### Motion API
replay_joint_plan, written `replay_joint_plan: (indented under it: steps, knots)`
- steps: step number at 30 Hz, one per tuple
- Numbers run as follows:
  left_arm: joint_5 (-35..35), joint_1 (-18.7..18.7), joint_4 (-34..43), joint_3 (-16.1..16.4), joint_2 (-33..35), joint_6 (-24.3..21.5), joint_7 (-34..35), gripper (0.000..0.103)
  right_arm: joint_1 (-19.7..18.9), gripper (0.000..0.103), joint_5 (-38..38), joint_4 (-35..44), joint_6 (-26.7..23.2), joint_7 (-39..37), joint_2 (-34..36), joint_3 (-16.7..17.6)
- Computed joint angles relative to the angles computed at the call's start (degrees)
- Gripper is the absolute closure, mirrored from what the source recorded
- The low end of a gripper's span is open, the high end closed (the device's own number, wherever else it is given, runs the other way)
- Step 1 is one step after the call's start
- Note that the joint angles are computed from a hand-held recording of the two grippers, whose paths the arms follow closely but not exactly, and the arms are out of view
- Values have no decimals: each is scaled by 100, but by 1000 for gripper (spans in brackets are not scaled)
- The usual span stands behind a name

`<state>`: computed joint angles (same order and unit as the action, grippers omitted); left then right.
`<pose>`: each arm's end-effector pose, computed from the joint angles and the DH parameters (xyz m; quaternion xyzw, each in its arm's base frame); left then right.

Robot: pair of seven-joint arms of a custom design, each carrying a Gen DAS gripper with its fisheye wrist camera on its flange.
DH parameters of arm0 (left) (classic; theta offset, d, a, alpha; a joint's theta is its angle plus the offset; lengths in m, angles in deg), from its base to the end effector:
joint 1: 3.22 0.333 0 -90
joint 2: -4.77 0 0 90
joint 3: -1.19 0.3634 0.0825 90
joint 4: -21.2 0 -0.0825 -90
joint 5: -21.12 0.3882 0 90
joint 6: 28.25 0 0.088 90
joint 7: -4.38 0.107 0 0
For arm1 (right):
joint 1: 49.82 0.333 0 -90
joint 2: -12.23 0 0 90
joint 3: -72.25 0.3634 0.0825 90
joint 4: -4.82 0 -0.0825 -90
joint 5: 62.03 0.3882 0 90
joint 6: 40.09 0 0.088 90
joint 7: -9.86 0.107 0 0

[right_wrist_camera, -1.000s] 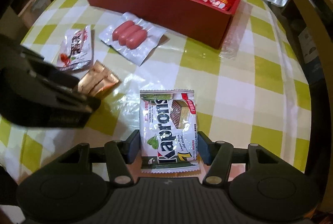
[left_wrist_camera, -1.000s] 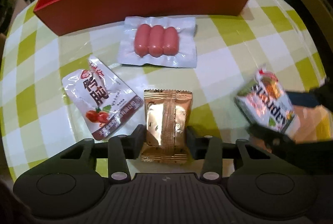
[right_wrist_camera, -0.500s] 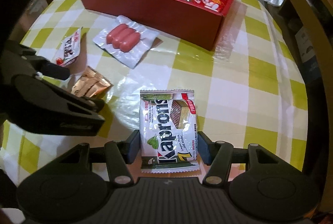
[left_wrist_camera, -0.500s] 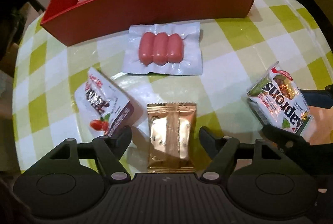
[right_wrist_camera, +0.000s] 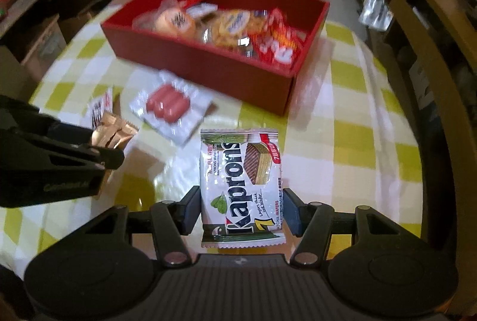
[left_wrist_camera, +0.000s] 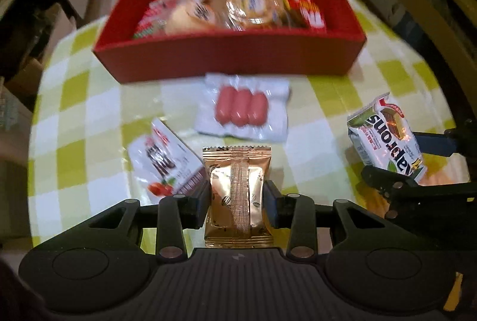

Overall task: Organize snacks
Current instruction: 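Carry the Kaprons bag and gold wafer pack over the red box with both tools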

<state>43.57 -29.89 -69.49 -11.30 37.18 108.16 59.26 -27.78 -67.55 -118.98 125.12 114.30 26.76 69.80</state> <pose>0.5983 -0.4439 0.3768 -0.5964 0.7872 -0.1101 0.1117 0.5794 0.2134 0.3732 -0.7469 0.6225 -0.1335 0.1919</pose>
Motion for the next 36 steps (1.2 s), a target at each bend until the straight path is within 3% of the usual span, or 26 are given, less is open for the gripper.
replay_joint_plan:
  steps: [16,36]
  knots:
    - [577,-144,605,317,133,37,-583,57,168,38,-158,691,406,414,329,-311]
    - [634,-310,2722,634,1362,-475,-467,57,221,38,331,2073,287,298,1303,-554]
